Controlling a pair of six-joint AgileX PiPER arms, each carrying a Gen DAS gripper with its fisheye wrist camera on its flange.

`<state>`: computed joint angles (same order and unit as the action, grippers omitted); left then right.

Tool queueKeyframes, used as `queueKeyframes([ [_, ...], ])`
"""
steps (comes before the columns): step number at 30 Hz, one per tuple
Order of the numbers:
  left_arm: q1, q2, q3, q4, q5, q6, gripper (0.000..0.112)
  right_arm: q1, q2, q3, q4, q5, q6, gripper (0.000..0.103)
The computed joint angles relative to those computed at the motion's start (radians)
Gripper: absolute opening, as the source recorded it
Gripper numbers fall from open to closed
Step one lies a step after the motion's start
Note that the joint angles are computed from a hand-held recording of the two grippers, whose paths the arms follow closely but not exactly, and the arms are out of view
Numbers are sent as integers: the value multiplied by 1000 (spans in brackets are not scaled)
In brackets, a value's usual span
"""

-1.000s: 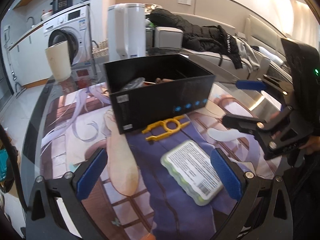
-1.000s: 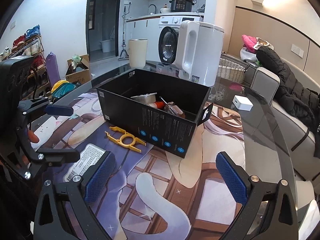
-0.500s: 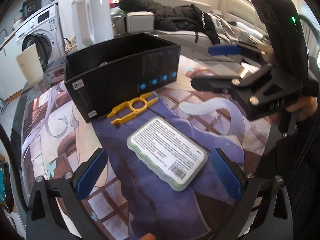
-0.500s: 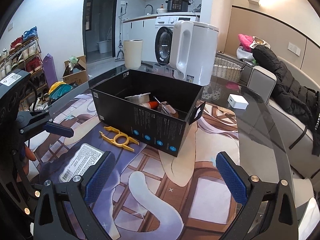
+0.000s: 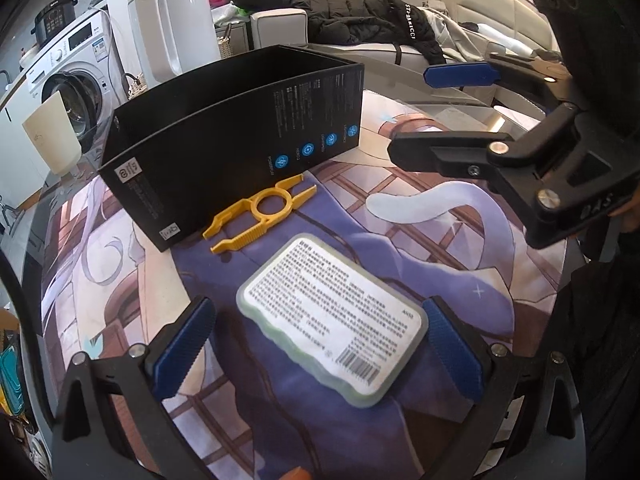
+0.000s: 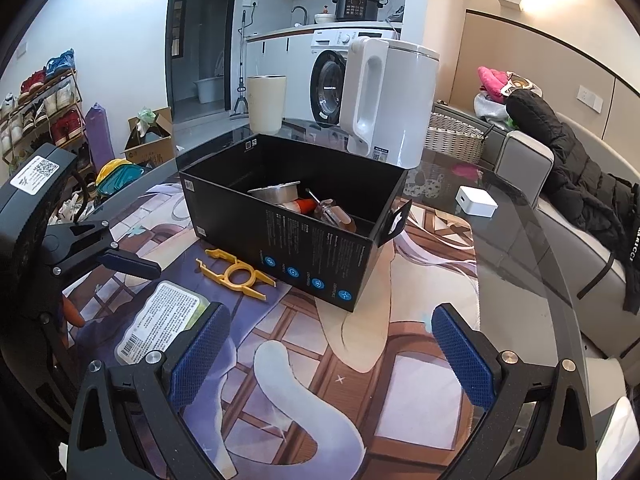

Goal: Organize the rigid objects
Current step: 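Lower the left tool onto the green-edged white sponge block and grasp it, then lift the sponge block with the left tool while the right tool approaches the yellow clip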

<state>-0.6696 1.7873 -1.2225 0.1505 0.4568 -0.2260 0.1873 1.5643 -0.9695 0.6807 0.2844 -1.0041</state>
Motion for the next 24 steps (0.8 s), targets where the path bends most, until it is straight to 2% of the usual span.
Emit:
queueKeyframes([
  [5, 21, 14, -17, -86, 9, 74, 103, -7, 13, -11, 11, 3, -13, 102],
  [7, 23, 17, -21, -77, 10, 62, 103, -7, 18, -16, 3, 3, -6, 102],
  [10, 26, 4, -2, -73, -16, 62, 92, -6, 22, -22, -8, 6, 5, 102],
  [13, 26, -3, 11, -71, -22, 58, 91, -6, 24, -23, -7, 5, 2, 102],
  [24, 58, -98, 119, 44, -114, -100, 91, 20, 42, -32, -82, 22, 119, 102],
])
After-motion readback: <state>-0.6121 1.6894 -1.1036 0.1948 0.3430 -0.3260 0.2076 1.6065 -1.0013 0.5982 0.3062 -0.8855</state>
